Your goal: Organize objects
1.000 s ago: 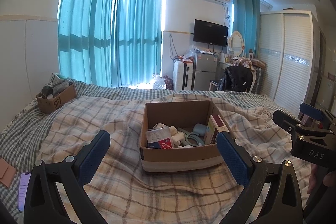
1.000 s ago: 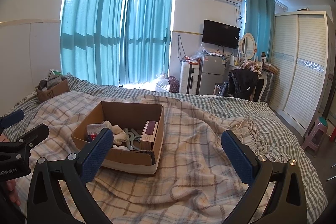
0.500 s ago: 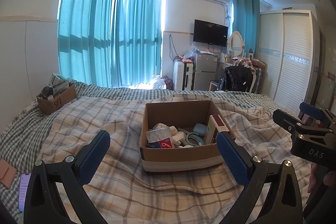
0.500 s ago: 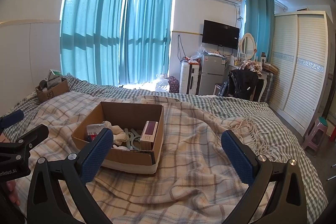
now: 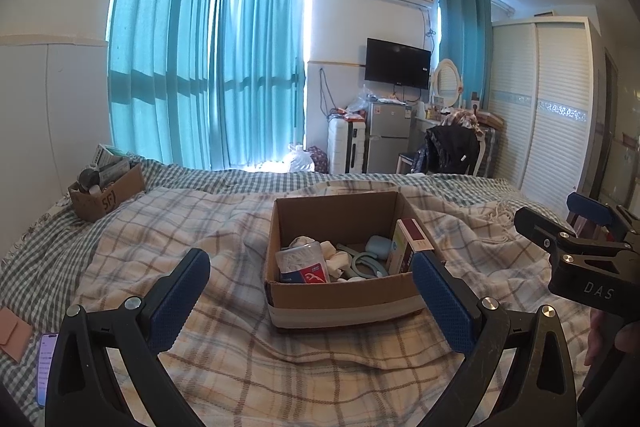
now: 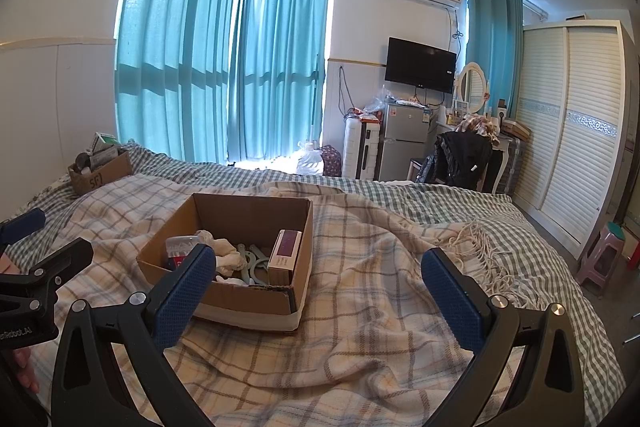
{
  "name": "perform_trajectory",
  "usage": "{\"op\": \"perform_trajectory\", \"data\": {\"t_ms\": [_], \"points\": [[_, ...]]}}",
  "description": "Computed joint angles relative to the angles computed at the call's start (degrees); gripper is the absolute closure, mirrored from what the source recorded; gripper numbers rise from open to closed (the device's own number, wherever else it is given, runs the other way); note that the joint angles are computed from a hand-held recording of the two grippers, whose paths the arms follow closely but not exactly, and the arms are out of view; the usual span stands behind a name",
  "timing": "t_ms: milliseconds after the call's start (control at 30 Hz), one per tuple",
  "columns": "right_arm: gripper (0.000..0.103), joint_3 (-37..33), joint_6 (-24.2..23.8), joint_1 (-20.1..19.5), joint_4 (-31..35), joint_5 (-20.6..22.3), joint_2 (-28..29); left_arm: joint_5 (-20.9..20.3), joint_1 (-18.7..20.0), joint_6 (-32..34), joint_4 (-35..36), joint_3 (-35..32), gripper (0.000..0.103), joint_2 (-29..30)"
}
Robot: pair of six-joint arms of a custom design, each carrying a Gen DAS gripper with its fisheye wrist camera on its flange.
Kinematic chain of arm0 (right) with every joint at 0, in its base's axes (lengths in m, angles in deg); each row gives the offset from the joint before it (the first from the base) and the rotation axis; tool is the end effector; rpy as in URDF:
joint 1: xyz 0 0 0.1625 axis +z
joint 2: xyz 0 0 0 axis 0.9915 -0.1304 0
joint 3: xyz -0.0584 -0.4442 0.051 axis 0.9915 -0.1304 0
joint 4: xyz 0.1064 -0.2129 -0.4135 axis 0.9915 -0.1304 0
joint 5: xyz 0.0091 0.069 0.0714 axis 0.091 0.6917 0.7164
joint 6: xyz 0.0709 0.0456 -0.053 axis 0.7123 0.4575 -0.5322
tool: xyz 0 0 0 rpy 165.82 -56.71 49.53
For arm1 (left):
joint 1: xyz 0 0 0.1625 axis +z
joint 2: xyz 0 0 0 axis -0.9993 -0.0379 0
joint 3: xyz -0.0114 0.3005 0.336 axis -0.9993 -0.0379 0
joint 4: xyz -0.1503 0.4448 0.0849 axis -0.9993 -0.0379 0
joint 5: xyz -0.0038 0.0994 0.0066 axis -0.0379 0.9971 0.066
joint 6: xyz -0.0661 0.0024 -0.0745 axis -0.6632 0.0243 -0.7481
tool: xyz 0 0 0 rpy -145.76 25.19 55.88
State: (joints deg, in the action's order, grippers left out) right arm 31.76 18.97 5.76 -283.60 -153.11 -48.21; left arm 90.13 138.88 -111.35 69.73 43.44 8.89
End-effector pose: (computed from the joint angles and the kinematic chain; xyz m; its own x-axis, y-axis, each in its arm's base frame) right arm 0.0895 -0.6900 0.2596 -0.6525 -0.0320 0.7571 -0.7118 0.3686 -0.5979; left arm -0.2799 -0.6769 0.0244 -0.7258 0.0644 -0.6849 0.6536 0.3750 -0.6574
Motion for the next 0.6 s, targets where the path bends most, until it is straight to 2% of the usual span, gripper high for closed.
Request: {"op": "perform_trajectory", "data": {"t_ms": [600], "points": [[0.0,-0.1,0.0,0.0,0.0,-0.3,0.4,-1.6,0.1,0.0,0.2,-0.4,0.0,0.3]]}}
